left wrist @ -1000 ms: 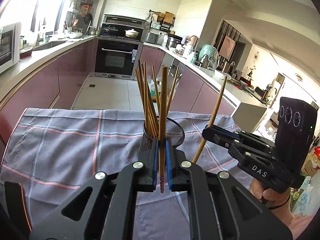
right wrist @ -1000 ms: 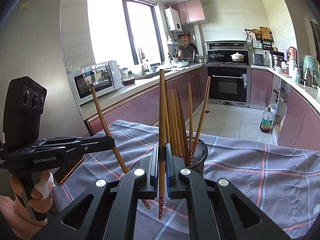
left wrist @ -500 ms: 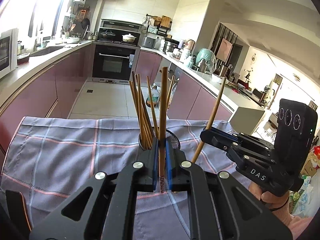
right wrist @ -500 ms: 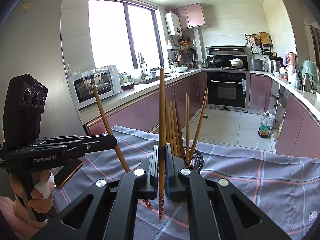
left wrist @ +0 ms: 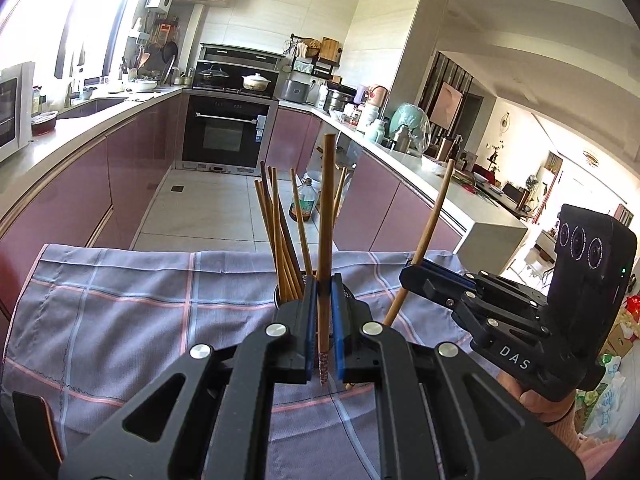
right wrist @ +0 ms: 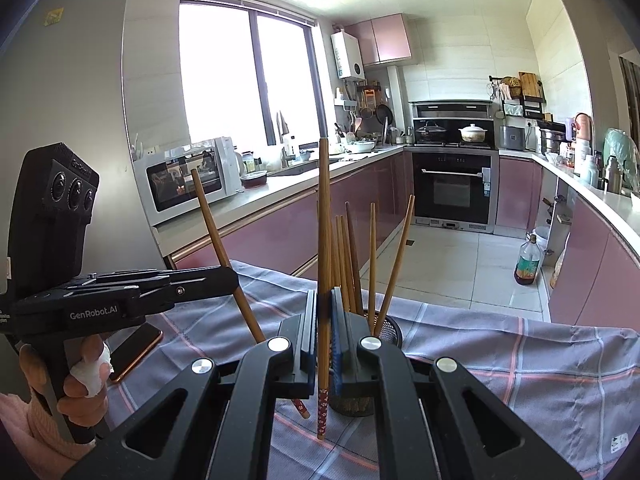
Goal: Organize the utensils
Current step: 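Lower the chopsticks into the mesh cup and open both grippers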
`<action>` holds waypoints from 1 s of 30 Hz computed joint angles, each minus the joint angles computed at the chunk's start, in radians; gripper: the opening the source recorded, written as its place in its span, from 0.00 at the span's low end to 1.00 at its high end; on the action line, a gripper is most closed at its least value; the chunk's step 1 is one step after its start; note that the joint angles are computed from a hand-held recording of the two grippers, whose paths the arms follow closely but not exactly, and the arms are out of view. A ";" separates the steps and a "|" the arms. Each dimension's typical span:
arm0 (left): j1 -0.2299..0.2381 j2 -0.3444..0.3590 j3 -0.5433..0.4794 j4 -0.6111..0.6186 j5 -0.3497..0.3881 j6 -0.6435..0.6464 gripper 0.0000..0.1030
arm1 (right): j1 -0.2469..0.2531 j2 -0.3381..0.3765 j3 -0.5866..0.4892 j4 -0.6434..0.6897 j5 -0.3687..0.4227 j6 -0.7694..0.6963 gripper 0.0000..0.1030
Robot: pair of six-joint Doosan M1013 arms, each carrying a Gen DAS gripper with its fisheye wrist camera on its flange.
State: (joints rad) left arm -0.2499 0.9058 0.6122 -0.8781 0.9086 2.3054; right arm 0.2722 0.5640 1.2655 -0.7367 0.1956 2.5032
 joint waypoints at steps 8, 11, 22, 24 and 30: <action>-0.001 0.013 -0.029 -0.006 0.002 -0.002 0.07 | -0.001 -0.003 -0.001 -0.062 -0.004 0.055 0.05; -0.001 0.017 -0.039 -0.010 0.001 -0.003 0.07 | -0.002 -0.003 -0.003 -0.087 -0.006 0.076 0.05; -0.005 0.035 -0.078 -0.010 -0.002 -0.014 0.07 | -0.006 0.000 -0.018 -0.121 0.000 0.088 0.05; -0.006 0.040 -0.090 -0.005 -0.003 -0.022 0.08 | -0.007 0.001 -0.023 -0.114 0.002 0.076 0.05; -0.009 0.055 -0.119 0.015 -0.004 -0.049 0.07 | -0.005 0.006 -0.036 -0.118 0.005 0.070 0.05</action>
